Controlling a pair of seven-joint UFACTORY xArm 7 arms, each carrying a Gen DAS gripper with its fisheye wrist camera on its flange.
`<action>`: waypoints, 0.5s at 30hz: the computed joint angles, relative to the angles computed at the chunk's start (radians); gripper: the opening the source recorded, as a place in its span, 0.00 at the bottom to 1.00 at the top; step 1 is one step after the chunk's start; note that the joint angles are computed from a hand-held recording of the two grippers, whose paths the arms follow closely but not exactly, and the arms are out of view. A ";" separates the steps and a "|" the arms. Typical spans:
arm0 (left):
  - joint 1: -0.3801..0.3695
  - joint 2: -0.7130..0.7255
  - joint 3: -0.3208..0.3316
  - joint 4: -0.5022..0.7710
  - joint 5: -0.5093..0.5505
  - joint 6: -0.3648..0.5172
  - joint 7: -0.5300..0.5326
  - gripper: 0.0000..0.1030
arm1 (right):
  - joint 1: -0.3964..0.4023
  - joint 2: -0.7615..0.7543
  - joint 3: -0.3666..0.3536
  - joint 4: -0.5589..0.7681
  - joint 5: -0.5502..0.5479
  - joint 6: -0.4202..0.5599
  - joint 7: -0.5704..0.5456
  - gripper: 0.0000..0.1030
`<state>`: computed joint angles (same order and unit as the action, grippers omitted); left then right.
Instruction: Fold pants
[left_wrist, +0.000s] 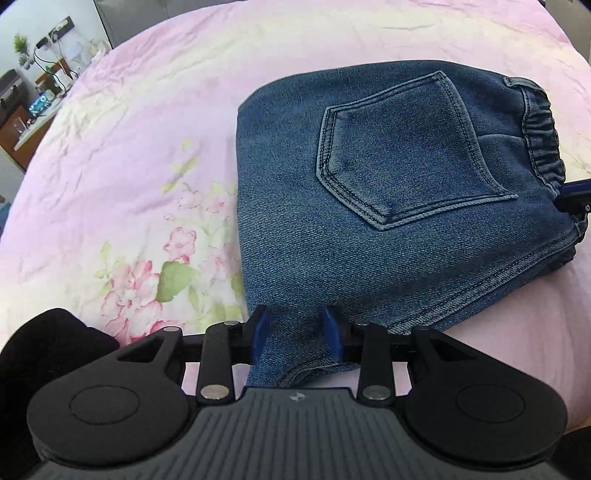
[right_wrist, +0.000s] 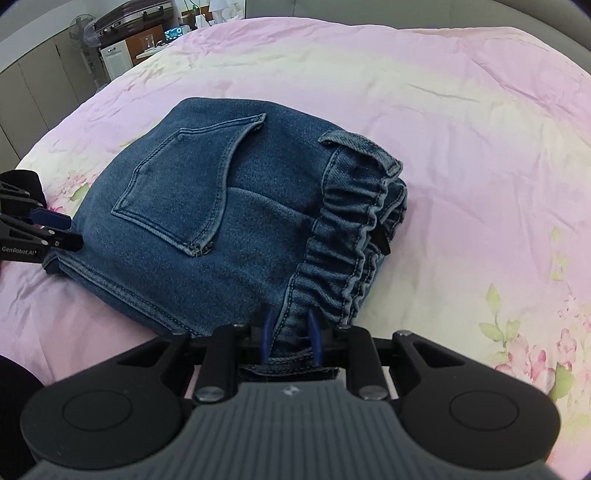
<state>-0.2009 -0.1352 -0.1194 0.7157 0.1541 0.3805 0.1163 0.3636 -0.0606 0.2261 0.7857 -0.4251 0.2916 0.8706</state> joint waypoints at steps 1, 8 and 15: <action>0.003 -0.013 -0.005 -0.004 0.014 0.007 -0.019 0.39 | 0.003 -0.011 -0.007 -0.009 0.035 -0.013 -0.033 0.17; -0.007 -0.155 -0.028 -0.034 0.023 0.081 -0.077 0.39 | -0.021 -0.109 0.012 -0.042 0.100 -0.022 -0.092 0.36; -0.048 -0.390 -0.063 -0.064 -0.031 0.098 -0.140 0.45 | -0.058 -0.328 0.084 -0.049 0.061 0.052 -0.083 0.64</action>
<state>-0.2488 -0.5251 -0.1823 0.6516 0.1230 0.4785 -0.0239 0.3057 -0.3881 0.3102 0.7369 -0.3642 0.3438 0.7872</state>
